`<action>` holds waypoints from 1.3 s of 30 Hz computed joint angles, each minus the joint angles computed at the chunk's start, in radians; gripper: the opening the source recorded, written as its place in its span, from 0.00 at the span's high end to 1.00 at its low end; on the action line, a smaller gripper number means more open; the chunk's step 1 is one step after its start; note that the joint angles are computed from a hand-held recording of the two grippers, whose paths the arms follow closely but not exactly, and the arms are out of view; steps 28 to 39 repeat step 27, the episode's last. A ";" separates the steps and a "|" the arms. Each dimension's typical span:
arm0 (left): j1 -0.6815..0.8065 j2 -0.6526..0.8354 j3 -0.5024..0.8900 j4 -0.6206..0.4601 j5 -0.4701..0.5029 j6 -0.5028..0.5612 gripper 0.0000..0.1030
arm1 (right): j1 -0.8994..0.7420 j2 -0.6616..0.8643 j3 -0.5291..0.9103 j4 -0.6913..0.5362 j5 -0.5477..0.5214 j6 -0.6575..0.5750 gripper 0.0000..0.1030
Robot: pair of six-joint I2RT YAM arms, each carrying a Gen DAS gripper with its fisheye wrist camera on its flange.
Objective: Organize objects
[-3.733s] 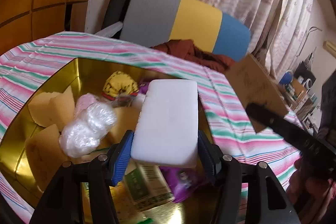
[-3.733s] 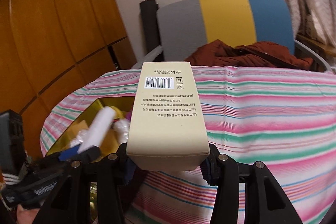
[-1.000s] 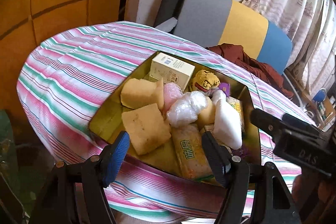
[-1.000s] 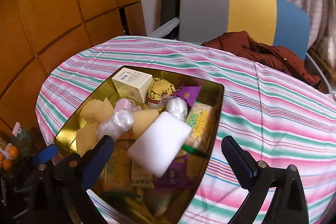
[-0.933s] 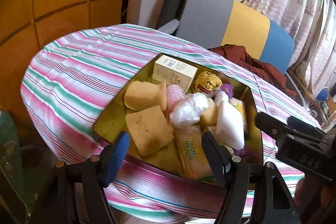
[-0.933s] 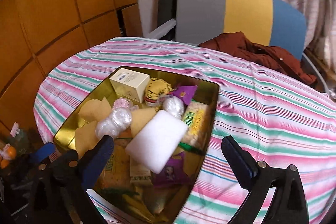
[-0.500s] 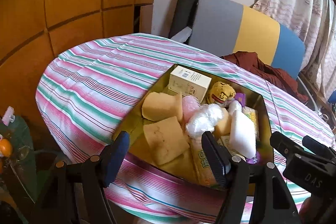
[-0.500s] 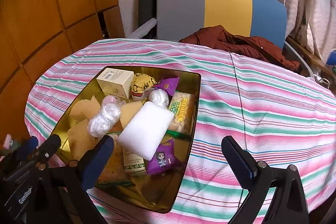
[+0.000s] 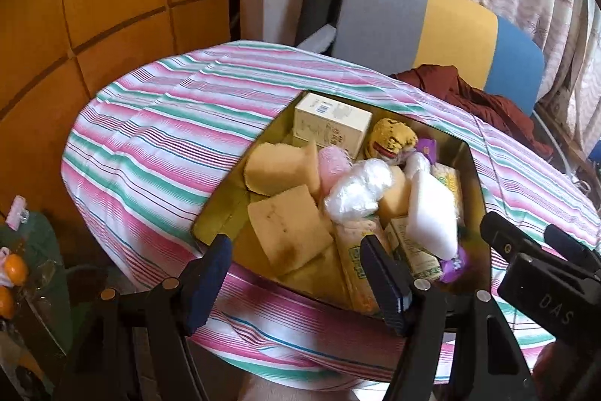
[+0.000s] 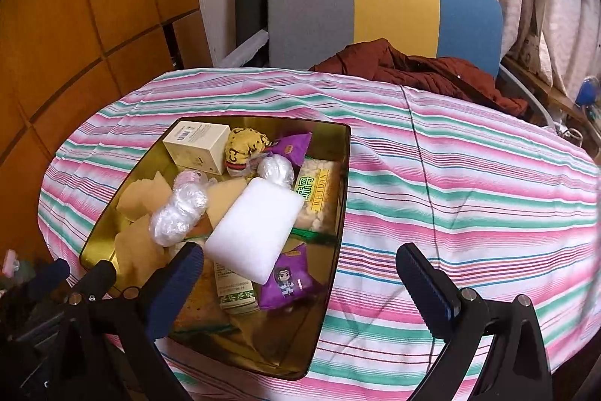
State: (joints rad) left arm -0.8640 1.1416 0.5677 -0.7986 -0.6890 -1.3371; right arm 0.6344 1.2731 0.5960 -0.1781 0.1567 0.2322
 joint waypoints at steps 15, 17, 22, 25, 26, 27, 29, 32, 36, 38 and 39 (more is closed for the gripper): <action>-0.049 0.076 0.072 -0.170 -0.079 -0.127 0.38 | 0.023 0.007 -0.010 0.015 0.082 0.000 0.00; -0.052 0.071 0.070 -0.168 -0.080 -0.128 0.39 | 0.020 0.008 -0.010 0.014 0.078 0.000 0.00; -0.051 0.068 0.065 -0.153 -0.073 -0.120 0.42 | 0.021 0.015 -0.013 0.019 0.079 -0.002 0.00; -0.046 0.072 0.061 -0.145 -0.067 -0.119 0.42 | 0.023 0.020 -0.012 0.021 0.080 -0.002 0.00; -0.043 0.071 0.057 -0.137 -0.063 -0.112 0.42 | 0.022 0.022 -0.012 0.022 0.078 -0.004 0.00; -0.037 0.068 0.054 -0.128 -0.056 -0.103 0.42 | 0.021 0.023 -0.012 0.023 0.077 -0.004 0.00; -0.037 0.068 0.054 -0.128 -0.056 -0.103 0.42 | 0.021 0.023 -0.012 0.023 0.077 -0.004 0.00; -0.037 0.068 0.054 -0.128 -0.056 -0.103 0.42 | 0.021 0.023 -0.012 0.023 0.077 -0.004 0.00; -0.037 0.068 0.054 -0.128 -0.056 -0.103 0.42 | 0.021 0.023 -0.012 0.023 0.077 -0.004 0.00; -0.037 0.068 0.054 -0.128 -0.056 -0.103 0.42 | 0.021 0.023 -0.012 0.023 0.077 -0.004 0.00; -0.037 0.068 0.054 -0.128 -0.056 -0.103 0.42 | 0.021 0.023 -0.012 0.023 0.077 -0.004 0.00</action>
